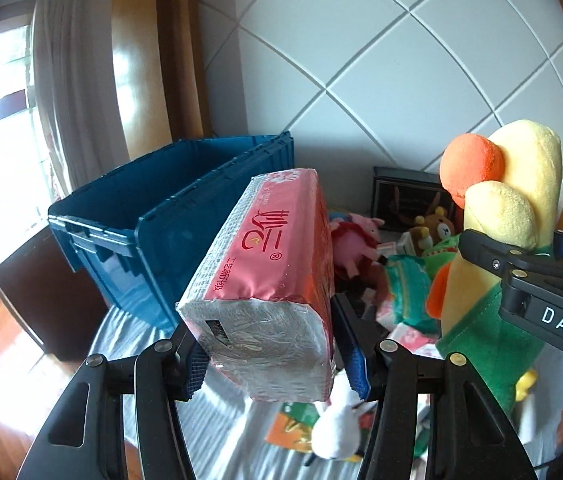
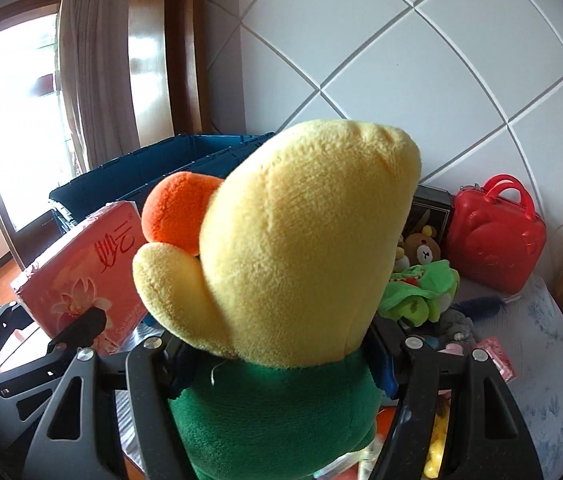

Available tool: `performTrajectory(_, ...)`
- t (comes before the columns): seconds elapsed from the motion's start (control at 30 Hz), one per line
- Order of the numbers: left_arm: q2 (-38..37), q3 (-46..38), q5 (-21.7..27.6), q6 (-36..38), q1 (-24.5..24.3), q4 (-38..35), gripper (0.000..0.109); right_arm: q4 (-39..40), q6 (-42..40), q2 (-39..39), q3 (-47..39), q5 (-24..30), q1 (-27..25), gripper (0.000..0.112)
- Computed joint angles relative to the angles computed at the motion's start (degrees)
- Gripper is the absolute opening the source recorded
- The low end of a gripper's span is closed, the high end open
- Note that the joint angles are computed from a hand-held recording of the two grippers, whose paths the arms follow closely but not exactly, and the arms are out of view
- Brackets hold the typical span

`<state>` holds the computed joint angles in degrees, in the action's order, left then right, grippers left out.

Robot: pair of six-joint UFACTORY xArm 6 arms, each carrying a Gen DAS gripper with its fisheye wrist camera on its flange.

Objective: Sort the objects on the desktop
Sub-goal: 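Carry the tissue pack with the left tool over the crate while the right holds the duck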

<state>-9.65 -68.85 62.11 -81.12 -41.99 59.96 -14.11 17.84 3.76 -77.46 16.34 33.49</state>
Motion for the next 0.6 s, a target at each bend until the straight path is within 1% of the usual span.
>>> performTrajectory(0.03, -3.0, 3.0, -0.9, 0.6, 1.0, 0.3, 0.055, -3.8, 4.2, 0.6, -1.1, 0.7, 1.3, 0.068)
performTrajectory(0.13, -9.9, 9.4, -3.5, 3.0, 4.3, 0.0, 0.055, -10.4, 11.6, 2.0, -4.2, 3.4, 5.1, 0.068)
performTrajectory(0.23, -14.3, 13.0, -5.5, 4.7, 6.9, -0.9, 0.055, -12.3, 13.9, 3.8, -7.8, 5.8, 7.8, 0.068)
performTrajectory(0.3, -16.0, 14.0, -6.1, 4.9, 8.0, -0.3, 0.055, -13.6, 14.8, 5.4, -10.7, 7.3, 9.2, 0.068)
performTrajectory(0.4, -18.3, 14.9, -6.5, 4.9, 9.4, 1.0, 0.055, -13.8, 13.7, 7.6, -14.4, 8.1, 10.2, 0.068)
performTrajectory(0.47, -18.8, 14.3, -5.9, 4.7, 10.1, 2.5, 0.055, -12.9, 11.9, 9.5, -17.3, 7.6, 10.6, 0.068)
performTrajectory(0.6, -18.4, 12.2, -3.2, 4.5, 11.7, 4.8, 0.055, -6.9, 5.3, 15.4, -25.4, 6.3, 11.0, 0.068)
